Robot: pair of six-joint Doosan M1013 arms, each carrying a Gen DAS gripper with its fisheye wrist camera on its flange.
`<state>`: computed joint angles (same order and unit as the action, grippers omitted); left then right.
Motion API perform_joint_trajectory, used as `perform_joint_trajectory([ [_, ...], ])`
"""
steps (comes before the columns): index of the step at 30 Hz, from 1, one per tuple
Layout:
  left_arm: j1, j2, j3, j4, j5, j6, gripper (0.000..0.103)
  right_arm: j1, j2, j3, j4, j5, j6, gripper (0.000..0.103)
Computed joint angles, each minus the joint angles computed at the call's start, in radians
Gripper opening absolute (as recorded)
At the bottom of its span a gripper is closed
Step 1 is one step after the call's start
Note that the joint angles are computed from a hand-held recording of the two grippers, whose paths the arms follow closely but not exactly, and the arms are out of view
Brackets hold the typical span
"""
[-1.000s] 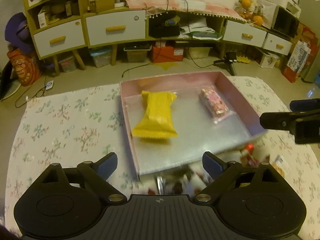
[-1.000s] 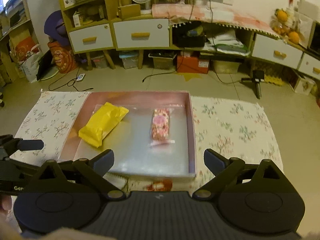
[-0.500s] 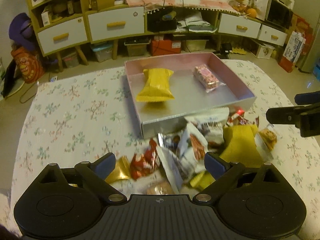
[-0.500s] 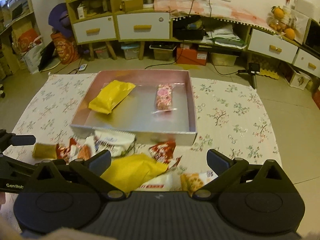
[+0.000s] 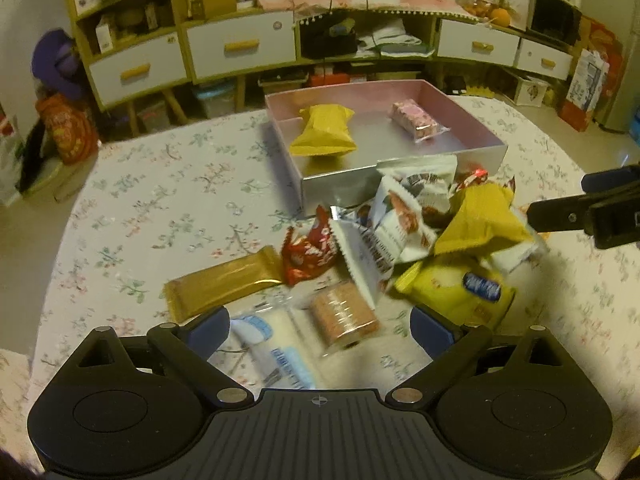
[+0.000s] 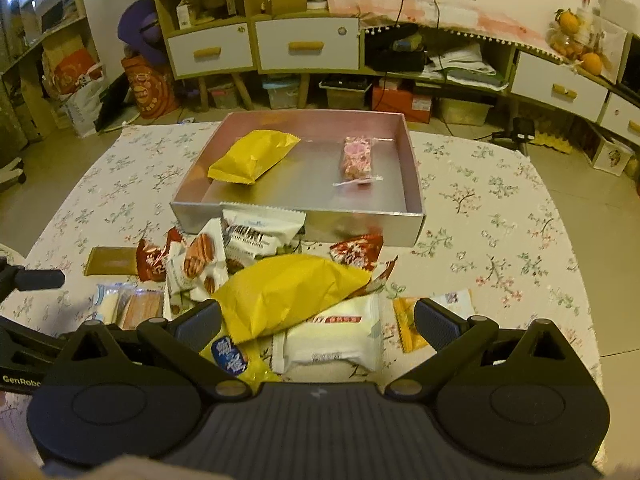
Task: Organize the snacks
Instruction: 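Withdraw both tools from the box back toward the snack pile, then grasp the white milk-stick pack with the left tool while the right tool grasps the yellow chip bag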
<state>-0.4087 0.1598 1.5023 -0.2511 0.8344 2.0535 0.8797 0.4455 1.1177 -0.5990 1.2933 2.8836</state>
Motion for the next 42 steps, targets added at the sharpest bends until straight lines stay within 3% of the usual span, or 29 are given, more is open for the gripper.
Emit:
perform_joint_trajectory([
  [4, 0.02, -0.016, 0.039, -0.025, -0.047, 0.051, 0.098, 0.008, -0.012, 0.04, 0.009, -0.052, 0.005, 0.103],
  [10, 0.033, -0.022, 0.07, -0.03, -0.072, 0.075, 0.098, 0.027, -0.007, 0.069, -0.006, -0.081, -0.108, 0.103],
  [20, 0.041, -0.008, 0.079, -0.079, -0.028, 0.038, 0.095, 0.024, -0.011, 0.095, 0.056, -0.211, -0.204, 0.103],
  [25, 0.04, 0.004, 0.066, -0.082, 0.004, 0.006, 0.074, 0.016, -0.002, 0.092, 0.084, -0.261, -0.218, 0.098],
  [30, 0.031, 0.012, 0.06, -0.031, 0.013, -0.049, 0.061, 0.012, 0.008, 0.084, 0.085, -0.27, -0.235, 0.098],
  [33, 0.025, 0.009, 0.065, -0.016, 0.001, -0.043, 0.058, 0.012, 0.012, 0.078, 0.079, -0.273, -0.25, 0.097],
  [36, 0.023, 0.01, 0.063, -0.013, -0.001, -0.043, 0.054, 0.008, 0.018, 0.068, 0.11, -0.279, -0.288, 0.081],
  [42, 0.017, 0.01, 0.062, 0.007, -0.005, -0.051, 0.05, 0.004, 0.034, 0.042, 0.162, -0.274, -0.342, 0.072],
])
